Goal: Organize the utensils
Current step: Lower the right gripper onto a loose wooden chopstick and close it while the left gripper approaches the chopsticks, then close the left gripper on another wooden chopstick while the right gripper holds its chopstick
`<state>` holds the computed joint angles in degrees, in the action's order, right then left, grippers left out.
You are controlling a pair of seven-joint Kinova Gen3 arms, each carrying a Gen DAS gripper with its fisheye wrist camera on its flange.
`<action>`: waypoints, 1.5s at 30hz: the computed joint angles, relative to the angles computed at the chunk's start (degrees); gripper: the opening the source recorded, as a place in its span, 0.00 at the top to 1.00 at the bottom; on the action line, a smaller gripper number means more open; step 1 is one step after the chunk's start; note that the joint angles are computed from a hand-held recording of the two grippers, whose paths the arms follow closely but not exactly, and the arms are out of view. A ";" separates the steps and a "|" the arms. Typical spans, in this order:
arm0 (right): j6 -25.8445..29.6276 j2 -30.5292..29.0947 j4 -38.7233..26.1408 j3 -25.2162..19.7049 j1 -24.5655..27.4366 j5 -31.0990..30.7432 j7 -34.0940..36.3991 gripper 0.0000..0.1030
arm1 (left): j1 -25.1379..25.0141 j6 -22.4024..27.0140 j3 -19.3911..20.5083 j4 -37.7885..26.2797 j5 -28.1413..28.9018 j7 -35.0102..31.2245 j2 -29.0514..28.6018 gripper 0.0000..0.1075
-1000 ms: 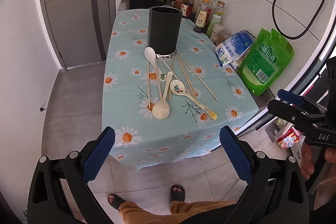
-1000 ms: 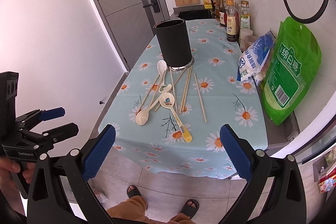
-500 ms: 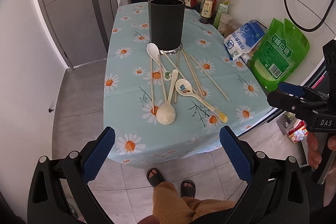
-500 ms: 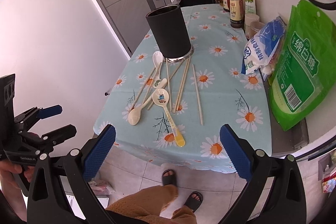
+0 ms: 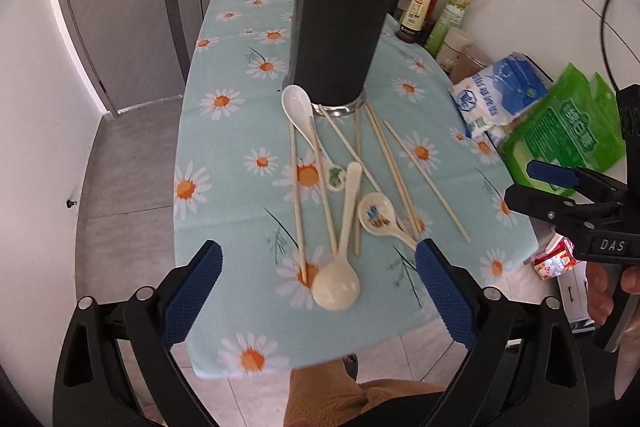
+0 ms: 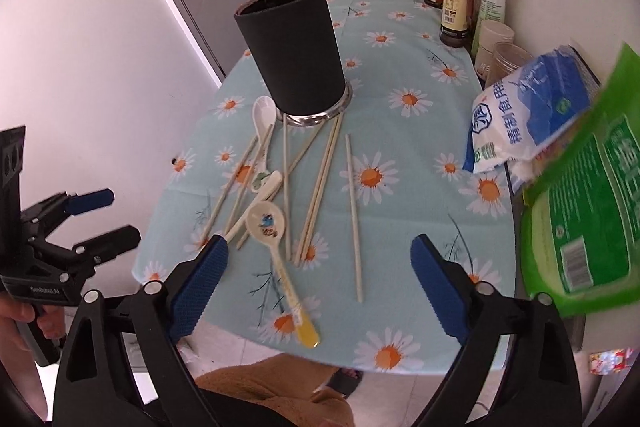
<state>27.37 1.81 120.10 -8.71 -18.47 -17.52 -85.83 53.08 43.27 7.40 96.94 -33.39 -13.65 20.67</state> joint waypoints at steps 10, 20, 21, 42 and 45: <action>18.80 18.49 -20.66 0.25 -1.03 9.17 -3.45 0.45 | -12.27 -9.58 1.16 0.84 12.66 -13.95 3.80 0.33; 36.38 31.60 -37.75 2.25 -3.45 13.27 -7.42 0.71 | -15.87 -10.92 0.40 -2.14 21.63 -28.65 7.03 0.45; 37.92 32.71 -39.00 2.35 -3.70 13.56 -7.83 0.72 | -16.06 -10.62 0.41 -2.63 22.14 -29.98 7.42 0.47; 36.24 33.43 -38.97 1.62 -3.89 15.06 -10.62 0.95 | -18.94 -4.31 0.15 -8.41 30.44 -42.52 11.22 0.59; 34.32 31.39 -37.00 1.05 -1.36 12.61 -8.43 0.95 | -17.78 -2.42 -0.29 -10.30 29.89 -41.98 12.28 0.59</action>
